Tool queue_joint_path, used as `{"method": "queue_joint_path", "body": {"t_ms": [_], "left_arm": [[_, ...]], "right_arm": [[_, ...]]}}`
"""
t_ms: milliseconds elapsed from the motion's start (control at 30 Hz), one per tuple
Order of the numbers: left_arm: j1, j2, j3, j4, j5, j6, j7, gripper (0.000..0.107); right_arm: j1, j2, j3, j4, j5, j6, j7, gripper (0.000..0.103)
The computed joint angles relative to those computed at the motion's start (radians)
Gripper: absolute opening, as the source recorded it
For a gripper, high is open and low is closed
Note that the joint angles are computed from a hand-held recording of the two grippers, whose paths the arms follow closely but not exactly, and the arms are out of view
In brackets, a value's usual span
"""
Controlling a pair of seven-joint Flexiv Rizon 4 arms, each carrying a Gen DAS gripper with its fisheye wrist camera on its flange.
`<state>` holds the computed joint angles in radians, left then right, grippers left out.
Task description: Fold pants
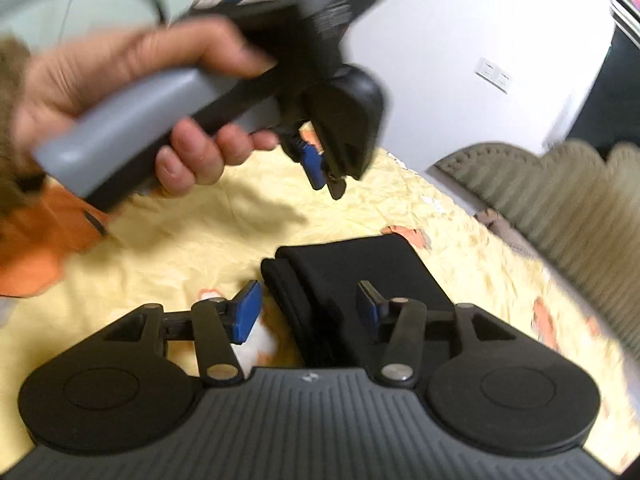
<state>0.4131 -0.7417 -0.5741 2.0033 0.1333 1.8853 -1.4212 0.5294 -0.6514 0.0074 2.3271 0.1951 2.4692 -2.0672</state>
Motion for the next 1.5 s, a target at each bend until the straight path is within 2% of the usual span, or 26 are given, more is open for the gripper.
{"method": "queue_joint_path", "body": {"t_ms": [33,100,200,267,333,367,400,433,500,567,633,733,800,833,867,900,1033,1100,1200,1267,1333,1367,1500], "left_arm": [[-0.007,-0.005,-0.009,-0.002,0.02,-0.006,0.02,0.013],[-0.036,-0.016,-0.012,-0.006,0.051,-0.009,0.066,0.013],[-0.169,-0.014,0.091,-0.031,0.014,-0.025,0.105,0.013],[-0.244,-0.034,0.162,-0.052,-0.02,-0.009,0.117,0.013],[-0.254,-0.061,0.174,-0.061,-0.016,0.039,0.125,0.013],[-0.253,-0.061,0.173,-0.061,-0.015,0.04,0.125,0.013],[-0.262,-0.056,0.182,-0.061,-0.021,0.039,0.125,0.013],[-0.282,-0.048,0.203,-0.062,-0.03,0.037,0.126,0.013],[-0.323,-0.033,0.244,-0.059,-0.051,0.04,0.125,0.013],[-0.37,-0.027,0.29,-0.063,-0.074,0.048,0.126,0.014],[-0.403,-0.03,0.321,-0.063,-0.09,0.07,0.123,0.015],[-0.425,-0.037,0.344,-0.057,-0.095,0.106,0.119,0.016],[-0.442,-0.036,0.36,-0.059,-0.105,0.108,0.118,0.016],[-0.453,-0.033,0.371,-0.06,-0.111,0.105,0.122,0.017],[-0.461,-0.031,0.378,-0.061,-0.114,0.101,0.126,0.017],[-0.463,-0.029,0.38,-0.06,-0.115,0.098,0.129,0.019],[-0.457,-0.03,0.375,-0.059,-0.117,0.097,0.131,0.024],[-0.456,-0.03,0.374,-0.059,-0.12,0.097,0.129,0.027],[-0.458,-0.031,0.377,-0.06,-0.122,0.098,0.13,0.031],[-0.465,-0.033,0.384,-0.062,-0.124,0.102,0.133,0.037],[-0.488,-0.036,0.408,-0.067,-0.143,0.105,0.134,0.061],[-0.509,-0.038,0.429,-0.069,-0.16,0.111,0.134,0.065],[-0.469,-0.044,0.392,-0.066,-0.143,0.114,0.127,0.067]], "right_arm": [[-0.03,0.014,0.012,0.023,-0.005,0.021,0.023,0.046],[-0.039,0.021,-0.007,0.037,0.065,0.049,0.043,0.044],[-0.005,-0.004,-0.074,0.0,0.26,0.07,0.05,0.044],[-0.039,-0.005,-0.08,-0.015,0.301,0.052,0.079,0.043],[-0.004,-0.022,-0.156,-0.008,0.305,0.01,0.094,0.044],[0.055,-0.049,-0.22,-0.025,0.369,-0.035,0.037,0.044],[0.094,-0.075,-0.253,-0.054,0.455,-0.072,-0.07,0.044],[0.104,-0.107,-0.266,-0.059,0.484,-0.049,-0.112,0.044],[0.041,-0.098,-0.215,-0.018,0.45,0.027,-0.031,0.044],[-0.087,-0.056,-0.11,0.044,0.358,0.113,0.088,0.044],[-0.135,-0.05,-0.067,0.083,0.338,0.171,0.163,0.044],[-0.212,-0.049,-0.004,0.169,0.236,0.242,0.262,0.043],[-0.266,-0.07,0.035,0.204,0.149,0.276,0.341,0.037],[-0.277,-0.077,0.041,0.214,0.119,0.274,0.37,0.029],[-0.279,-0.082,0.043,0.221,0.099,0.27,0.391,0.024],[-0.272,-0.083,0.048,0.235,0.095,0.278,0.41,0.023],[-0.253,-0.126,0.042,0.234,0.085,0.33,0.45,0.023],[-0.25,-0.134,0.035,0.224,0.076,0.332,0.471,0.023],[-0.218,-0.145,0.02,0.194,0.125,0.315,0.497,0.023],[-0.222,-0.14,0.027,0.188,0.128,0.307,0.538,0.023],[-0.233,-0.139,0.037,0.184,0.127,0.311,0.587,0.023],[-0.227,-0.144,0.038,0.173,0.143,0.311,0.609,0.024],[-0.178,-0.158,0.027,0.134,0.217,0.289,0.67,0.026]]}}
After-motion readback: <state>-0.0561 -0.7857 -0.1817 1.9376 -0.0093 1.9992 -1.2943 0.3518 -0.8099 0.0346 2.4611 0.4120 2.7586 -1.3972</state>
